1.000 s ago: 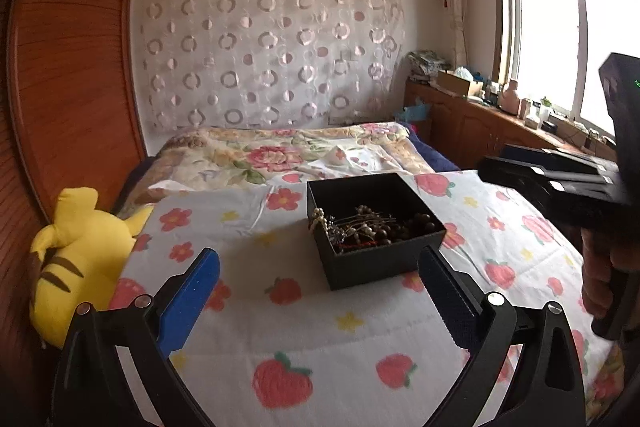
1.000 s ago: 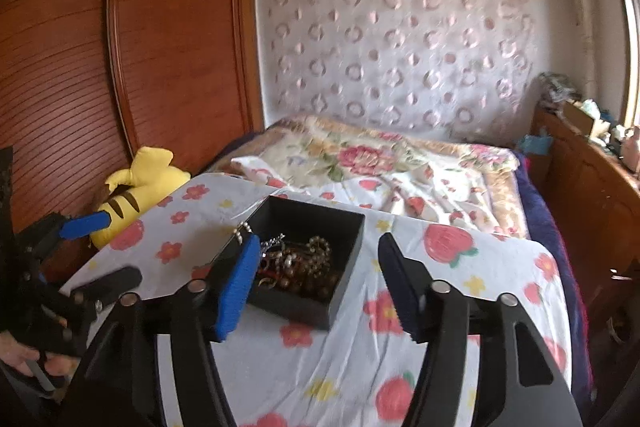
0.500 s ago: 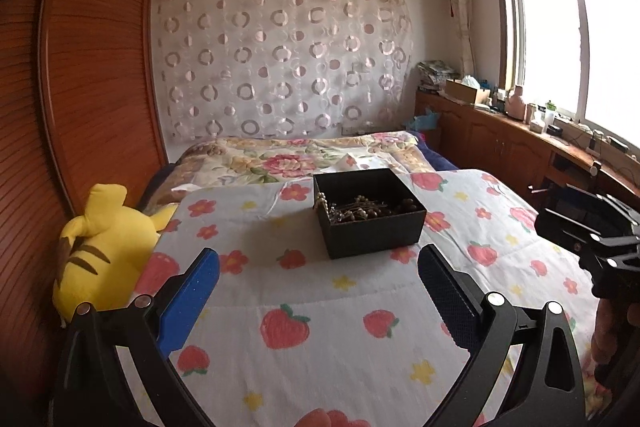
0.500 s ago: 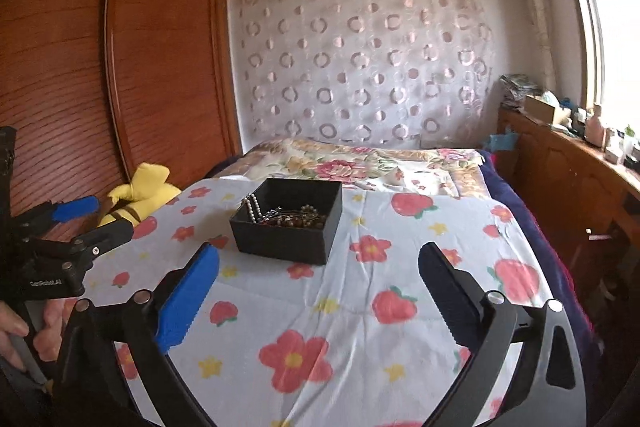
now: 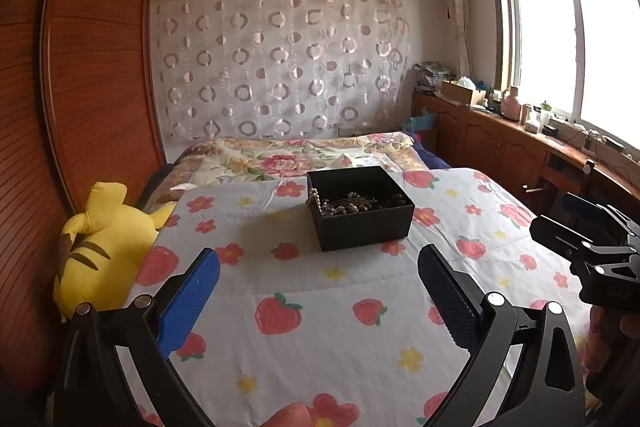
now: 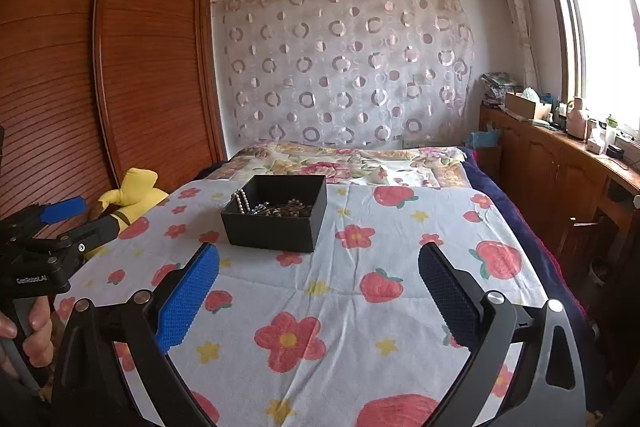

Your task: Organize jewelry

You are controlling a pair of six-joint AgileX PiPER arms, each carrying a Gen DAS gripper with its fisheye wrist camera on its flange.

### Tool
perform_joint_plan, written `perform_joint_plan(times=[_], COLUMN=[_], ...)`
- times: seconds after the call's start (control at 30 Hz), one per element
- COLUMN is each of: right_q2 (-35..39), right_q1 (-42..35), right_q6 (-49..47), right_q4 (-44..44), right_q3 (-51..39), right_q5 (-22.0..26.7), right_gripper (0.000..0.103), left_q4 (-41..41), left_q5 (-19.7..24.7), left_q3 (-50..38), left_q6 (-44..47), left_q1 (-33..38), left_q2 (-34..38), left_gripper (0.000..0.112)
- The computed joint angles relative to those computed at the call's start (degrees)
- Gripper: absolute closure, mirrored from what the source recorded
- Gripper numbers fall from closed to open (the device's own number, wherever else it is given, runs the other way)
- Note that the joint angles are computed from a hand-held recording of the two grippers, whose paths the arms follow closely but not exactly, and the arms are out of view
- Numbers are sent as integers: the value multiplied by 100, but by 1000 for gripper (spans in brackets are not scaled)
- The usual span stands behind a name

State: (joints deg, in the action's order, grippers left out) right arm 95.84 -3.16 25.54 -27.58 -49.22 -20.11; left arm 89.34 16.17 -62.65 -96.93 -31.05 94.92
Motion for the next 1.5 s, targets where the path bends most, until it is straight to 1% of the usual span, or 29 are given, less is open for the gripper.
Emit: perform_joint_plan(times=[0.23, 0.4, 0.47, 0.63, 0.77, 0.83, 0.93, 1.0, 1.17, 1.5], right_q2=[-29, -45, -64, -85, -90, -89, -96, -96, -92, -82], right_q1=[12, -13, -18, -11, 16, 12, 19, 17, 24, 53], right_q6=[-170, -236, -297, -449, -578, -570, -578, -594, -600, -722], right_q4=[196, 281, 363, 543, 693, 682, 703, 722, 725, 866], right_q3=[51, 72, 91, 126, 147, 147, 160, 167, 165, 156], right_q5=[-24, -46, -57, -80, -81, -81, -95, -112, -100, -122], right_gripper=[3, 3, 3, 3, 3, 3, 3, 3, 3, 3], left_q4=[-23, 307, 238, 122, 176, 213, 266, 181, 116, 247], left_q5=[-18, 106, 65, 206, 200, 180, 268, 208, 269, 229], left_q3=[0, 107, 48, -18, -4, 7, -5, -89, -134, -91], left_q6=[24, -360, -277, -183, -242, -274, -350, -239, -174, -310], left_q1=[6, -93, -53, -151, -149, -138, -211, -141, -187, -153], left_q2=[-10, -91, -62, -45, -50, -54, -50, -27, -9, -34], left_gripper=[17, 17, 17, 17, 17, 17, 17, 17, 17, 17])
